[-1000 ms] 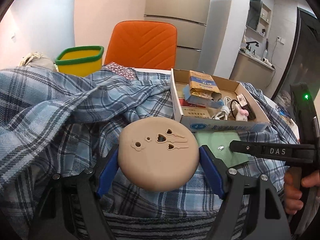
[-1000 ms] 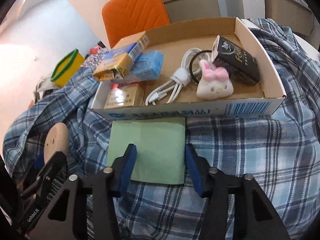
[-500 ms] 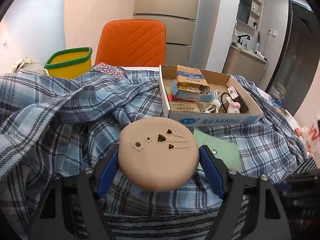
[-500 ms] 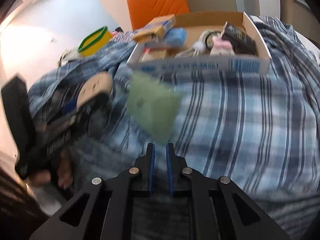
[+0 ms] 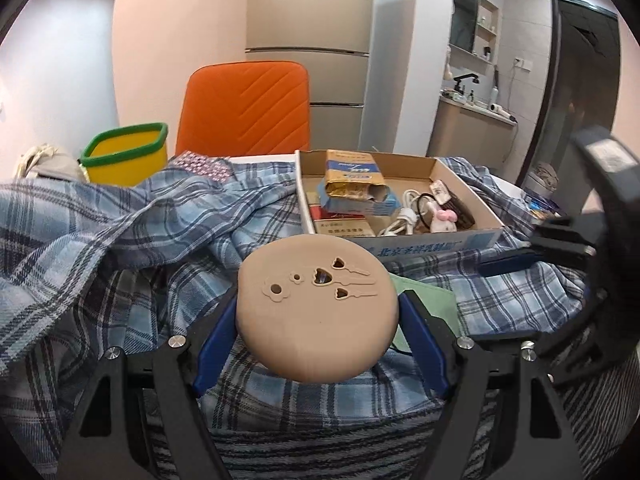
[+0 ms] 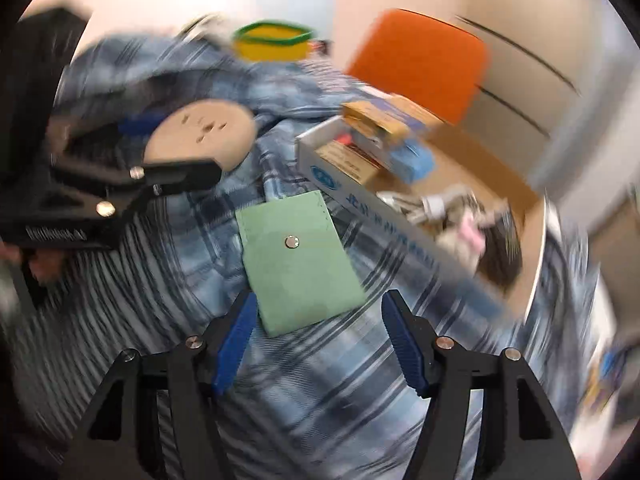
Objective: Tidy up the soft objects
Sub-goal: 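Grasp the green felt pouch with the right gripper, then lift and carry the beige pad and green pouch over the box with both grippers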
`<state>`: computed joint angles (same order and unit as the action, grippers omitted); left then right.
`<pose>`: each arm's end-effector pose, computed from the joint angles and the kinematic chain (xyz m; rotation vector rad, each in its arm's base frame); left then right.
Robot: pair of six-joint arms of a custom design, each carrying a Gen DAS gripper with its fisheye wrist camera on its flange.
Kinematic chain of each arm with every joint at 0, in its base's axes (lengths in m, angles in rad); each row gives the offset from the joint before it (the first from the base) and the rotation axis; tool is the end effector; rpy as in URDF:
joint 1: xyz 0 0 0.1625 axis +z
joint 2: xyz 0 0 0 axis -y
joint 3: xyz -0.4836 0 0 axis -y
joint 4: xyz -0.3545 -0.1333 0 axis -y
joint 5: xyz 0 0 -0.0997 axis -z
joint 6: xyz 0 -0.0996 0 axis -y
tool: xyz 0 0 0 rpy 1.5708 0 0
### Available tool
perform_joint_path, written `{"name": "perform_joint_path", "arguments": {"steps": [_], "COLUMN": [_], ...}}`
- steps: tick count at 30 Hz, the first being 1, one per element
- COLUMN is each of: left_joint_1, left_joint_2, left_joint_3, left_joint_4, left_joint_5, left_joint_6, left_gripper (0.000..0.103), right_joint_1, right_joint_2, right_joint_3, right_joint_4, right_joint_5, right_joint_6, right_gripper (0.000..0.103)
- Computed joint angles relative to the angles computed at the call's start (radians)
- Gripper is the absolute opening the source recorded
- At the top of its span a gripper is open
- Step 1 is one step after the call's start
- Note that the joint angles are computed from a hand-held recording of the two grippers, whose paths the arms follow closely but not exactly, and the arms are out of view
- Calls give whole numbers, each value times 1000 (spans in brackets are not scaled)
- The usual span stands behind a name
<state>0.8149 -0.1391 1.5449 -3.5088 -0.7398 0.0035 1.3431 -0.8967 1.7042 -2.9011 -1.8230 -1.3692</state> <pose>-0.3002 -0.6201 -0.1274 0.6148 2.3109 -0.9867 -0.0482 -0.6884 0.2504 1.3227 -2.2224 0.2478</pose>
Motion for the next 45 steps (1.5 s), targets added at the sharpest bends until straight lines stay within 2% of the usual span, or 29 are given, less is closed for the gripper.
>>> {"name": "perform_joint_path", "arguments": {"steps": [3,5,9,12,18,22,26,30,34,36,40,42,45], "left_joint_1": [-4,-3,2,3,2,2,3,0,-9,-19,-33,-39,-50], "left_joint_2": [5,6,4,5,6,5,6,7,13,22,32,37,38], "left_joint_3": [-4,-8,-13,-16,-17,-16,-17,-9,-2,-6,-8,-10,-8], "left_joint_4": [-1,11,34,45,52,52,48,10,-43,-70,-119,-141,-158], "left_joint_5": [-10,-12,-20,-19,-17,-18,-17,-20,-7,25,53,65,79], "left_joint_6": [25,25,7,4,0,0,5,24,55,76,115,132,136], "left_gripper": [77,77,77,77,77,77,77,77,77,77,77,77,77], "right_joint_1": [9,10,8,10,15,18,19,7,-7,-19,-46,-59,-82], "right_joint_2": [22,35,52,70,115,122,129,98,51,20,-46,-60,-83], "right_joint_3": [-97,-126,-159,-188,-244,-236,-240,-166,-74,-14,144,207,271], "right_joint_4": [205,249,270,290,316,302,322,198,53,-39,-275,-398,-506], "right_joint_5": [-55,-70,-81,-103,-94,-87,-70,-5,53,91,209,243,289], "right_joint_6": [-29,-50,-66,-90,-87,-109,-67,-52,26,84,167,204,300], "right_gripper": [67,67,67,74,75,75,71,71,71,71,71,71,71]}}
